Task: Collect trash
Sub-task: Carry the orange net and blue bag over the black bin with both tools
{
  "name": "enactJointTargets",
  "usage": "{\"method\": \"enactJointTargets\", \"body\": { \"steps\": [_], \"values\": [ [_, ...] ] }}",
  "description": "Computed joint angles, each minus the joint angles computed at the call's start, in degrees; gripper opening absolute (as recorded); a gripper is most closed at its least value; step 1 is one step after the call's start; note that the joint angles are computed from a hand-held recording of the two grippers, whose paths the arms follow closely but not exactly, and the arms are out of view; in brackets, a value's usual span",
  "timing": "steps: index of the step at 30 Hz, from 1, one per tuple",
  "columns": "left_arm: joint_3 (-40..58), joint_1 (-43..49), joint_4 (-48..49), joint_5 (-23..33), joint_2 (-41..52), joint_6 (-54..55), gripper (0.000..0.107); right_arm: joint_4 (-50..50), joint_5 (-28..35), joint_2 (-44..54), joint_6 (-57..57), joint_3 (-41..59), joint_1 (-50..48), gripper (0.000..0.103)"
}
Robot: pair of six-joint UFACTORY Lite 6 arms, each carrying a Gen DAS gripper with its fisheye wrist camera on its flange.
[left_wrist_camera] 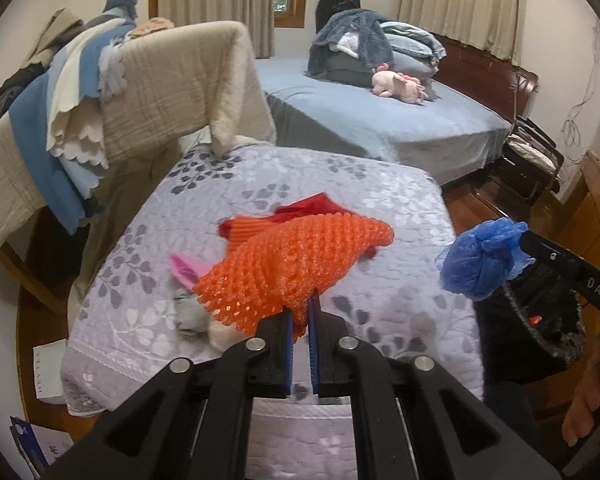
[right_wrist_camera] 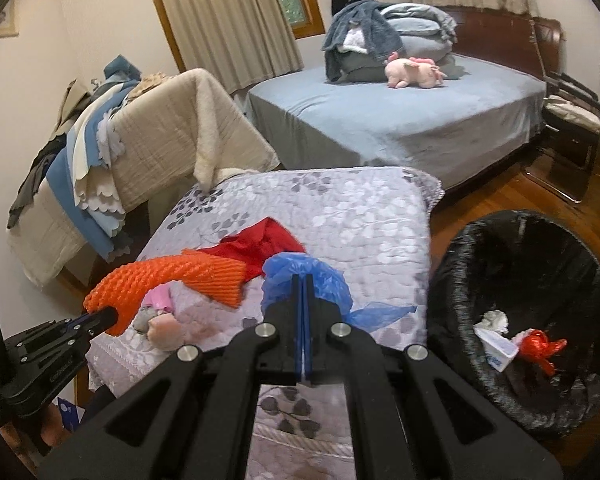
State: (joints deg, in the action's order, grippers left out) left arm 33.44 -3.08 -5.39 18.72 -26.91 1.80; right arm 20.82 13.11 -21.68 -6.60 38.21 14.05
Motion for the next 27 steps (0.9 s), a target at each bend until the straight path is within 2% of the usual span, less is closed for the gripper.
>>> {"method": "enactJointTargets", "body": {
  "steps": [8, 14, 21, 27],
  "values": [
    [3.95, -17.08, 26.85, 1.52, 3.94, -35.49, 0.007, 13.31, 5.9, -6.17, -19.79, -2.64, -12.98, 0.0],
    [9.68, -28.6, 41.39, 4.13, 10.45, -55.73, 0.007, 25.27, 13.7, -8.4, -40.41, -3.44, -29.6, 0.0],
    [19.63, -39.98, 50.3, 7.41, 22.56, -70.42, 0.007, 35.98, 21.7, 0.51, -63.66, 0.62, -49.78, 0.0],
    [31.81, -45.51, 51.76, 8.37, 35.89, -74.06, 0.007, 40.22, 23.1, 12.41, -76.89, 6.57, -60.2, 0.0]
  ]
}}
